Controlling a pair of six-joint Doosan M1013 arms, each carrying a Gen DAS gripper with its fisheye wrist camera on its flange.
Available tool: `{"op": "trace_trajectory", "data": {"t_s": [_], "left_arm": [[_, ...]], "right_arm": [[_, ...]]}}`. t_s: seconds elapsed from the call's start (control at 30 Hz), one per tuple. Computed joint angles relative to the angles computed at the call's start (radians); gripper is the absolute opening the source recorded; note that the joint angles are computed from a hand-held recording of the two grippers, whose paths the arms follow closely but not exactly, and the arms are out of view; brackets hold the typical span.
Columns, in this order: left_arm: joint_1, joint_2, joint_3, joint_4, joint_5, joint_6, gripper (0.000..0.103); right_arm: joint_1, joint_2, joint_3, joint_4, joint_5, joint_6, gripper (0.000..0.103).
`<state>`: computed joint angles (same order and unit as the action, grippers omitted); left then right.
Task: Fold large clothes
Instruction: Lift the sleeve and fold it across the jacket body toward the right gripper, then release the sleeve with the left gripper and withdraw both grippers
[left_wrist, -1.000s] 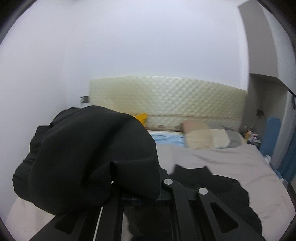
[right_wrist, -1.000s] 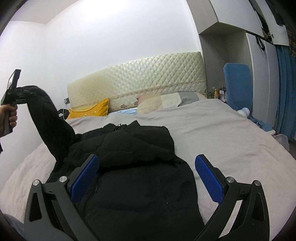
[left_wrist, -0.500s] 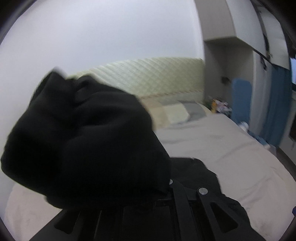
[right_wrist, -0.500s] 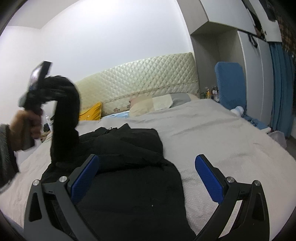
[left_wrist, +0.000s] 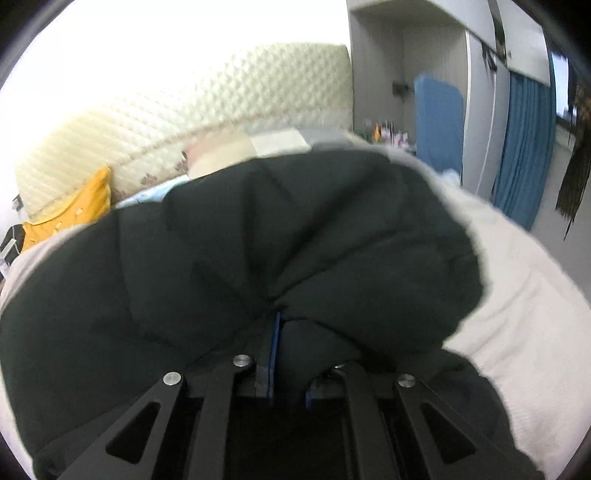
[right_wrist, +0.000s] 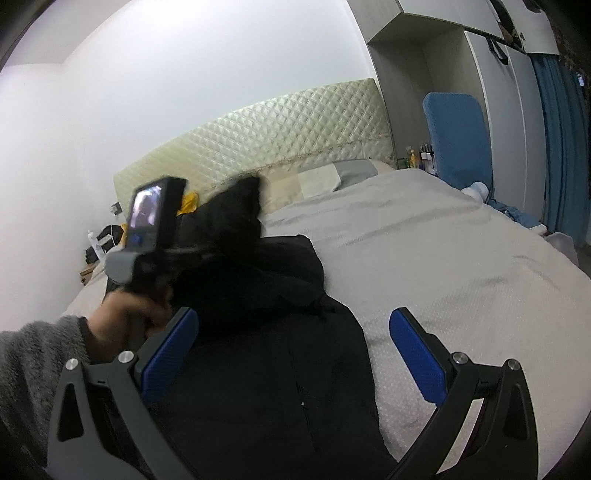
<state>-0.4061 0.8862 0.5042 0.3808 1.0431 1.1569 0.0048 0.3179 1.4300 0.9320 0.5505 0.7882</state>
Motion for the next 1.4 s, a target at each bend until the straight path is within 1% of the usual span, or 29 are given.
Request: {"op": "trace_trajectory", "data": {"t_s": [0.07,0.13,0.23,0.33,0.4,0.5,0.6,0.63,0.7,0.77,0.8,0.83,0.87,0.93,0.97,1.03,1.1,1.17,1.2,1.23,1.3,1.33,1.37,1.4], "left_arm": [[-0.003,0.042,-0.052,0.018,0.030,0.016,0.009],[0.002,0.066,-0.085,-0.001,0.045,0.007,0.009],[0.014,0.068,-0.081,-0.032,0.060,0.005,0.009],[0.017,0.044,-0.039,-0.033,0.043,-0.006,0.009],[0.019,0.026,-0.004,-0.041,0.018,-0.029,0.009],[0.018,0.000,0.034,-0.037,-0.008,-0.050,0.011],[0.011,-0.037,0.084,-0.004,-0.023,-0.070,0.016],[0.010,-0.050,0.101,0.003,-0.025,-0.079,0.020],[0.007,-0.103,0.178,0.026,-0.071,-0.136,0.034],[0.005,-0.166,0.270,0.055,-0.126,-0.203,0.072],[0.006,-0.202,0.324,0.073,-0.165,-0.241,0.079],[0.009,-0.231,0.365,0.083,-0.194,-0.267,0.081],[0.013,-0.259,0.401,0.089,-0.214,-0.286,0.081],[0.025,-0.300,0.448,0.097,-0.228,-0.319,0.081],[0.034,-0.316,0.464,0.099,-0.234,-0.330,0.081],[0.051,-0.333,0.474,0.140,-0.217,-0.355,0.081],[0.072,-0.343,0.477,0.140,-0.204,-0.354,0.081],[0.095,-0.340,0.463,0.134,-0.189,-0.352,0.081],[0.102,-0.330,0.448,0.135,-0.182,-0.346,0.081],[0.112,-0.320,0.434,0.141,-0.170,-0.338,0.081],[0.127,-0.299,0.405,0.138,-0.144,-0.332,0.081],[0.136,-0.285,0.389,0.132,-0.130,-0.328,0.081],[0.144,-0.273,0.375,0.127,-0.114,-0.325,0.081],[0.150,-0.260,0.361,0.113,-0.101,-0.319,0.081]], "right_arm": [[0.002,0.009,-0.008,-0.005,0.014,0.011,0.103],[0.005,0.016,-0.012,-0.013,0.021,0.017,0.103],[0.009,0.029,-0.023,-0.032,0.039,0.034,0.103],[0.011,0.040,-0.030,-0.036,0.048,0.040,0.103],[0.010,0.044,-0.030,-0.027,0.055,0.030,0.103],[0.012,0.045,-0.029,-0.021,0.053,0.019,0.103],[0.010,0.040,-0.020,0.020,0.042,-0.023,0.103],[0.010,0.038,-0.018,0.026,0.037,-0.034,0.103],[0.012,0.033,-0.011,0.054,0.030,-0.067,0.103],[0.011,0.026,-0.006,0.089,0.039,-0.098,0.103],[0.011,0.022,-0.003,0.106,0.042,-0.116,0.103],[0.011,0.019,-0.002,0.112,0.044,-0.125,0.103],[0.014,0.017,-0.005,0.108,0.051,-0.126,0.103],[0.018,0.022,-0.025,0.106,0.079,-0.113,0.103],[0.022,0.034,-0.053,0.115,0.108,-0.109,0.103],[0.030,0.055,-0.099,0.132,0.132,-0.120,0.103],[0.042,0.082,-0.147,0.142,0.136,-0.142,0.103],[0.062,0.115,-0.198,0.112,0.108,-0.166,0.103],[0.070,0.138,-0.234,0.094,0.116,-0.158,0.102],[0.075,0.154,-0.259,0.081,0.119,-0.145,0.100],[0.096,0.214,-0.345,0.058,0.116,-0.130,0.096],[0.102,0.229,-0.366,0.055,0.110,-0.133,0.089],[0.112,0.255,-0.404,0.040,0.103,-0.131,0.084],[0.122,0.292,-0.455,0.020,0.111,-0.124,0.084]]}}
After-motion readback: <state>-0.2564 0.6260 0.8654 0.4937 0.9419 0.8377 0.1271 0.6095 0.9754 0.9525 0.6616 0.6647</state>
